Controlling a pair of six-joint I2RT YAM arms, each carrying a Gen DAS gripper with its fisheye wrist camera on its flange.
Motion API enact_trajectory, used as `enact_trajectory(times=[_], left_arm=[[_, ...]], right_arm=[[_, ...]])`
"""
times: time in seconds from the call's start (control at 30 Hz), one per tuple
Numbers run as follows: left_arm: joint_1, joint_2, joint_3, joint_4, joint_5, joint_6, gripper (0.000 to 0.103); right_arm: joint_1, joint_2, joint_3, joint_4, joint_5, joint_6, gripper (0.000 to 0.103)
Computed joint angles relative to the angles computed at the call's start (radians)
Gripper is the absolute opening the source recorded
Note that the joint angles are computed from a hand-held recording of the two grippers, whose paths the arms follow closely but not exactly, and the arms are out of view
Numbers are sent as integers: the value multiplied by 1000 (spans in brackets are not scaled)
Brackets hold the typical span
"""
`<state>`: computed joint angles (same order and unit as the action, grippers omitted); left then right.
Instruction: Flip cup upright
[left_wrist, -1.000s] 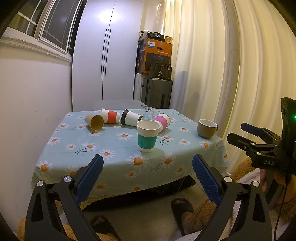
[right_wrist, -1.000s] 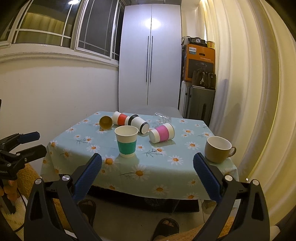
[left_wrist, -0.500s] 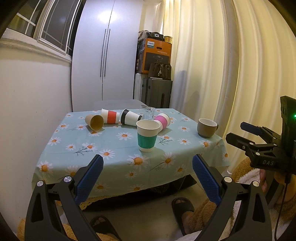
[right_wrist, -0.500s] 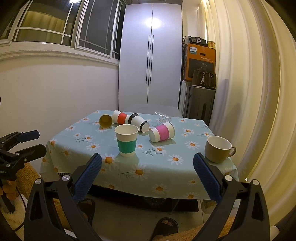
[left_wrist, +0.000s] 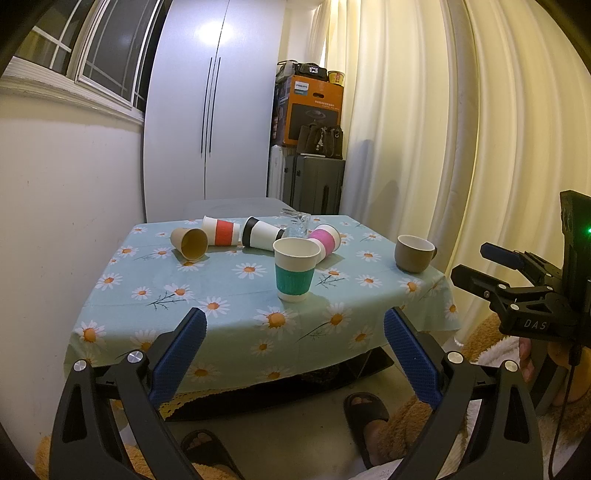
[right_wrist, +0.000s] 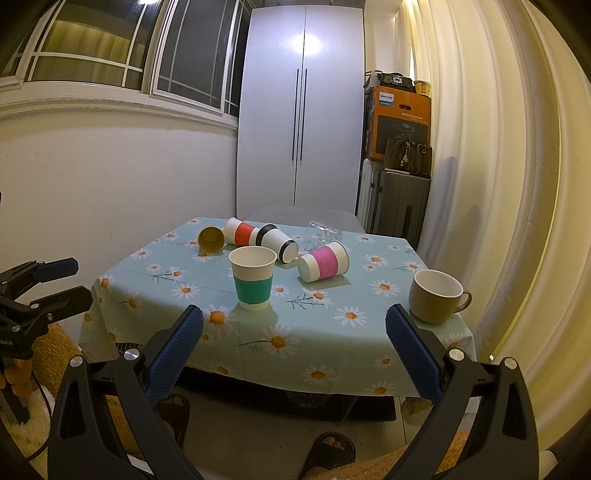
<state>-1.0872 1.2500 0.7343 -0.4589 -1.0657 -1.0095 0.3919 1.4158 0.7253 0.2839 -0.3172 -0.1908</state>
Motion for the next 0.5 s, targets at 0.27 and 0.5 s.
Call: enact_trajectory(times=[0.27, 0.5], left_arm=[[0, 1, 2, -2, 1, 0, 94], [0, 2, 3, -3, 1, -1, 94]], right_arm=[[-2, 4, 0, 3, -3, -2, 98], [-2, 3, 0, 1, -2, -2, 98]])
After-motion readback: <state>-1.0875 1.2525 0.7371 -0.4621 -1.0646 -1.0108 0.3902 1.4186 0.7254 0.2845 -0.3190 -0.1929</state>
